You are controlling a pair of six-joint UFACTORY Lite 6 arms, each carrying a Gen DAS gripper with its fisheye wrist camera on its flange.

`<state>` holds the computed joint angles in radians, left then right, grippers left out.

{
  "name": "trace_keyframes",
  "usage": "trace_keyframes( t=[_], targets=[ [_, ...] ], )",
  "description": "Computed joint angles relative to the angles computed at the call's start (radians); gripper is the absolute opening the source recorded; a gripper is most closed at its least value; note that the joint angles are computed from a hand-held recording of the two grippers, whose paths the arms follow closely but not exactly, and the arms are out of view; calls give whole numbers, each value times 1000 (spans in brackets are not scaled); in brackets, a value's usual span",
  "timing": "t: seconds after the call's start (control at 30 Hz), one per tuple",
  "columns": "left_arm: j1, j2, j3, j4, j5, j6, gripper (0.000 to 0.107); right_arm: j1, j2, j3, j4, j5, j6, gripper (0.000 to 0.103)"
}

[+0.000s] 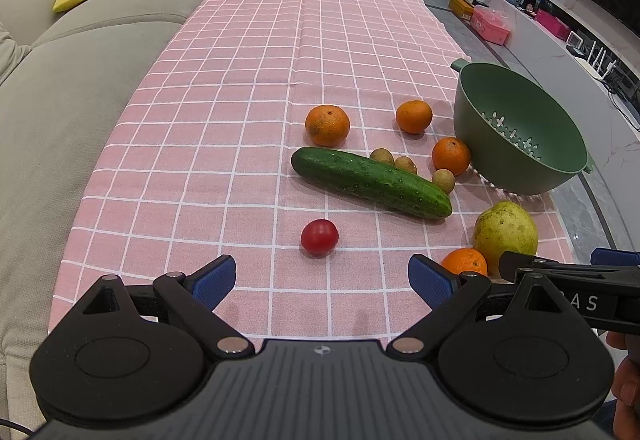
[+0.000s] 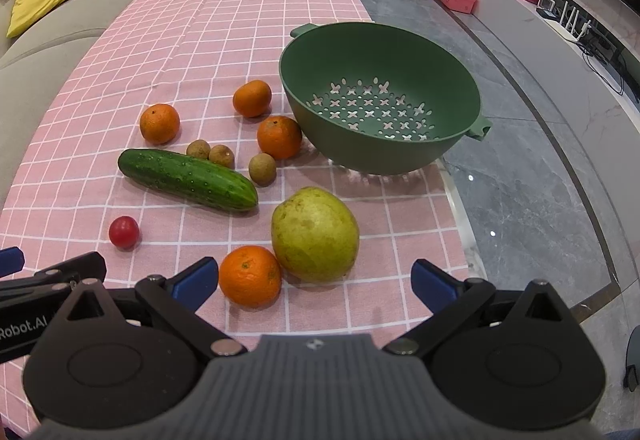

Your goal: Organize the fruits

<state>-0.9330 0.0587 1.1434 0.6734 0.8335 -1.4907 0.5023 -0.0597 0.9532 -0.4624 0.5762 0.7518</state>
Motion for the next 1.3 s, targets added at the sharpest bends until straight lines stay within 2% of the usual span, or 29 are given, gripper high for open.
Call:
trace_keyframes(
  t=[1.3],
  targets=[
    [0, 3, 6, 5, 4, 2, 103, -3, 5, 3, 12, -3, -7, 99]
  ],
)
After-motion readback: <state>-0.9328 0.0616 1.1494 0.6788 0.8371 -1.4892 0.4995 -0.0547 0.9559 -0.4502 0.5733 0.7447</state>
